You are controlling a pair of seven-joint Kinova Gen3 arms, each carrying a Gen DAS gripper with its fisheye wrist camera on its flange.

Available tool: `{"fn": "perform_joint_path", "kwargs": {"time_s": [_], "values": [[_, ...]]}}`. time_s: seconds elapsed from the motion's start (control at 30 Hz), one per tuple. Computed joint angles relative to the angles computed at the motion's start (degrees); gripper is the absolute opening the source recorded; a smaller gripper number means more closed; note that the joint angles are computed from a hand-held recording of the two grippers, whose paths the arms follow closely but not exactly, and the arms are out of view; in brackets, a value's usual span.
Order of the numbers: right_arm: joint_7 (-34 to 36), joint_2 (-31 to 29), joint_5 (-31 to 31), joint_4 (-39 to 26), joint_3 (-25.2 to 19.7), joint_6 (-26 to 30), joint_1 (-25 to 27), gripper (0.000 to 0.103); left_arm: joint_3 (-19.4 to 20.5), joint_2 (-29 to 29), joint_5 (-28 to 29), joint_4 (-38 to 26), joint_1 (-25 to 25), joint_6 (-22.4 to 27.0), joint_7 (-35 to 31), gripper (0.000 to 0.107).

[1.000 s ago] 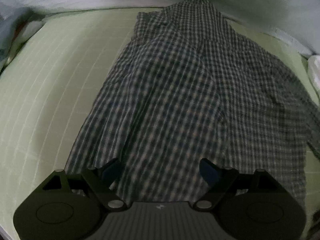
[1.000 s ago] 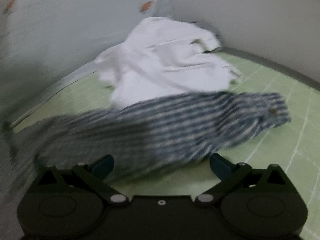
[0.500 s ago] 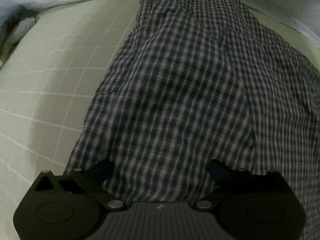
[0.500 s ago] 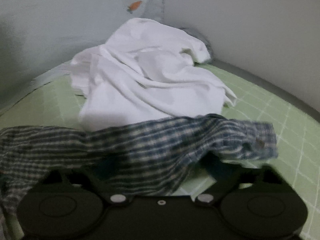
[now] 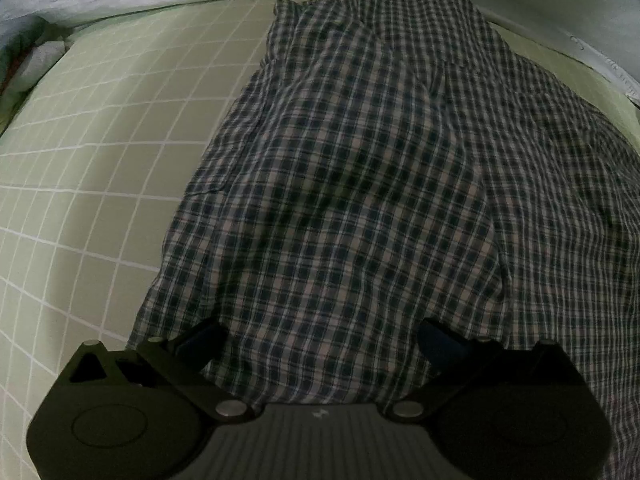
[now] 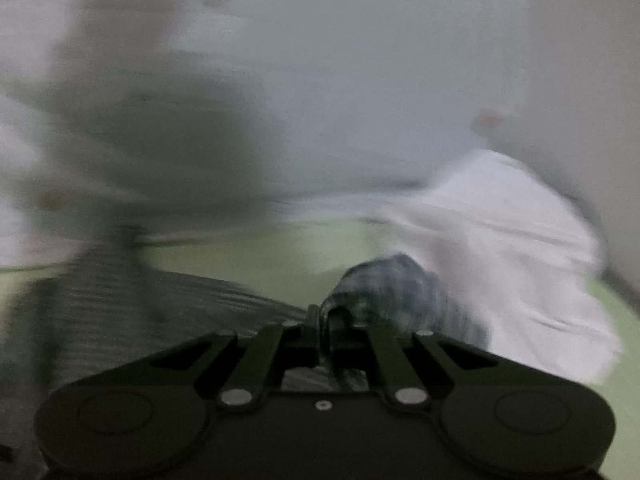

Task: Fold clothes

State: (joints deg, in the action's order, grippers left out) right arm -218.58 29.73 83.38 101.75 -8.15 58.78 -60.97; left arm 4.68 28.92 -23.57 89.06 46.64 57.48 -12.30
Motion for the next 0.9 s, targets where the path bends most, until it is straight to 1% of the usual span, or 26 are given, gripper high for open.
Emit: {"fn": "perform_joint_path", "kwargs": {"time_s": [0.03,0.07,0.1,0.13,0.17,0.2,0.23,0.27,0.33,0.37,0.4,0.43,0.47,0.5,0.57,0.6,0.67,0.7,0.77,0.9], "values": [[0.23,0.63,2.17,-0.97,-1.33,-2.33,1.11,0.005,-0.06,-0.10,-0.14,0.38,0.24,-0.22,0.37,0.103],[1.39,1.37,3.88,-2.29,-3.71,-4.66,3.16,0.006,-0.10,-0.21,-0.29,0.76,0.47,-0.46,0.75,0.103],[3.48,2.62,4.71,-3.48,-6.37,-6.99,5.60,0.011,-0.10,-0.25,-0.41,0.93,0.70,-0.52,1.10,0.103],[5.81,3.96,5.36,-4.37,-9.00,-9.32,8.12,0.031,-0.08,-0.32,-0.51,1.15,0.87,-0.60,1.39,0.103],[8.14,5.38,5.37,-5.60,-10.56,-11.65,9.77,0.043,-0.04,-0.42,-0.61,1.41,0.99,-0.73,1.61,0.103],[10.47,5.75,4.45,-6.07,-11.07,-13.87,10.66,0.054,0.01,-0.52,-0.72,1.67,1.11,-0.86,1.82,0.103],[12.34,5.87,2.74,-6.39,-10.51,-15.16,10.49,0.055,0.06,-0.62,-0.82,1.93,1.23,-0.99,2.02,0.103],[13.28,6.03,1.38,-6.52,-8.89,-16.53,9.41,0.058,0.10,-0.64,-0.87,2.03,1.29,-0.99,2.20,0.103],[12.35,4.38,-2.07,-5.44,-3.63,-18.33,5.83,0.087,0.17,-0.62,-0.90,2.06,1.37,-0.86,2.53,0.103],[10.49,3.52,-2.95,-4.60,-0.97,-17.83,3.47,0.091,0.19,-0.61,-0.91,2.08,1.41,-0.80,2.68,0.103],[8.16,2.76,-3.34,-3.68,0.81,-16.40,1.29,0.095,0.36,-0.38,-0.49,1.64,0.95,-0.50,2.29,0.103],[5.83,1.93,-3.13,-2.49,1.53,-15.10,0.04,0.098,0.53,-0.06,0.12,1.01,0.32,-0.10,1.66,0.103],[3.50,1.18,-2.45,-1.14,1.20,-13.49,-0.26,0.099,0.87,0.12,0.94,0.39,-0.27,0.46,0.76,0.103],[2.07,0.72,-2.17,-0.23,-0.19,-11.25,0.11,0.101,1.11,0.15,1.57,-0.12,-0.56,0.96,0.04,0.103],[1.16,0.29,-3.68,0.62,-2.57,-6.59,0.89,0.102,1.01,-0.51,1.43,-0.46,0.10,1.07,0.04,0.103],[0.87,0.15,-4.95,0.96,-2.90,-5.05,0.92,0.103,0.93,-0.87,0.89,-0.65,0.60,0.98,0.12,0.103],[0.67,-0.09,-8.73,1.41,-0.64,-4.54,-0.59,0.103,0.87,-1.48,-0.48,-1.15,1.46,0.65,-0.07,0.103],[0.30,-0.20,-10.50,1.85,0.77,-5.02,-1.30,0.103,0.86,-1.89,-1.57,-1.12,1.92,-0.18,-0.38,0.103],[-1.03,-0.27,-13.18,2.62,1.10,-4.92,-0.94,0.103,0.72,-3.00,-4.76,-0.07,2.65,-3.86,-1.56,0.103],[-2.04,0.62,-16.97,2.63,1.74,-3.96,-0.20,0.103,0.45,-1.59,-6.37,-1.99,0.83,-9.10,-6.26,0.103]]}}
